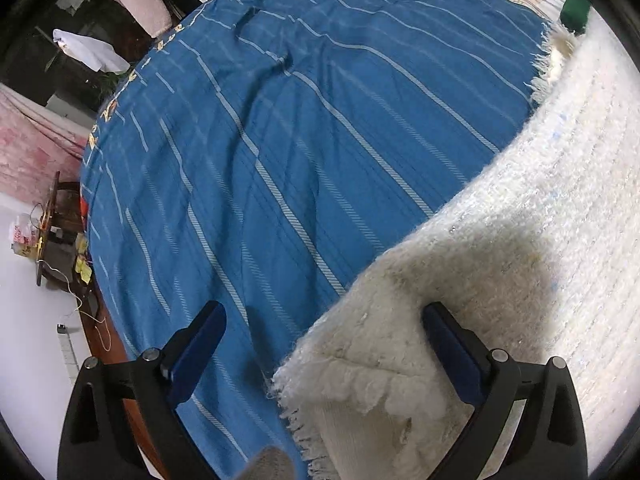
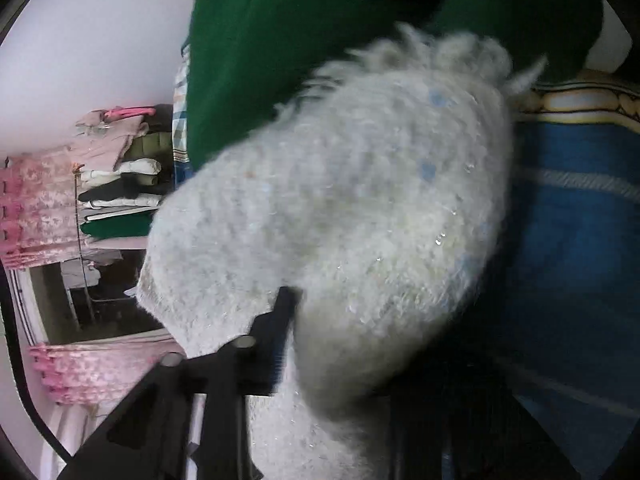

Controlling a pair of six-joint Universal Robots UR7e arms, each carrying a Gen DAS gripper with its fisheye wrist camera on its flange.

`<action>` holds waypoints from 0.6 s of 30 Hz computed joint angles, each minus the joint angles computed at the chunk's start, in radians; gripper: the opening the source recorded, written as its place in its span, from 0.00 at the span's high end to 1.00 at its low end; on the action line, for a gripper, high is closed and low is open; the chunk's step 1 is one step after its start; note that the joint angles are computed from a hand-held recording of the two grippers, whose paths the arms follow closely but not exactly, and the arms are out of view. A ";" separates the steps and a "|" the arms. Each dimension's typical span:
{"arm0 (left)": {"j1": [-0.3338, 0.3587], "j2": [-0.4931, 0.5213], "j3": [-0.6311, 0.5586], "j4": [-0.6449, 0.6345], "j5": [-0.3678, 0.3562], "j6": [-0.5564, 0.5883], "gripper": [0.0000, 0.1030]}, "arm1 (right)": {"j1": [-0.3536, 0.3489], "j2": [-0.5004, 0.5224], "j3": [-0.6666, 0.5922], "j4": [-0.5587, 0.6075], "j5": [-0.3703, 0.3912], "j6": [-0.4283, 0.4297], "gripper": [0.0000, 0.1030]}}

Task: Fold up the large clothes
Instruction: 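Fold the jacket hem toward the collar with both tools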

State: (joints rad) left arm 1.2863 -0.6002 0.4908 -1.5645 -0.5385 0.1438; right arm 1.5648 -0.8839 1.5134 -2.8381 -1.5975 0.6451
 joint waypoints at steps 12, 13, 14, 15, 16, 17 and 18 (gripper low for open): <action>-0.041 -0.046 -0.004 0.039 -0.021 -0.070 0.01 | 0.243 -0.334 0.582 -0.397 -0.460 0.470 0.94; -0.045 -0.065 0.027 0.022 -0.017 -0.064 0.01 | 0.283 -0.372 0.620 -0.353 -0.516 0.524 0.94; -0.047 -0.076 0.043 0.017 -0.015 -0.063 0.01 | 0.336 -0.409 0.657 -0.287 -0.579 0.600 0.94; -0.049 -0.097 0.073 0.023 -0.017 -0.072 0.01 | 0.374 -0.432 0.678 -0.226 -0.617 0.666 0.94; -0.050 -0.113 0.094 0.037 -0.022 -0.083 0.01 | 0.415 -0.456 0.702 -0.152 -0.647 0.748 0.94; -0.052 -0.131 0.127 0.038 -0.026 -0.085 0.01 | 0.449 -0.465 0.711 -0.075 -0.670 0.837 0.94; -0.057 -0.149 0.163 0.033 -0.023 -0.082 0.01 | 0.478 -0.486 0.741 -0.016 -0.670 0.935 0.94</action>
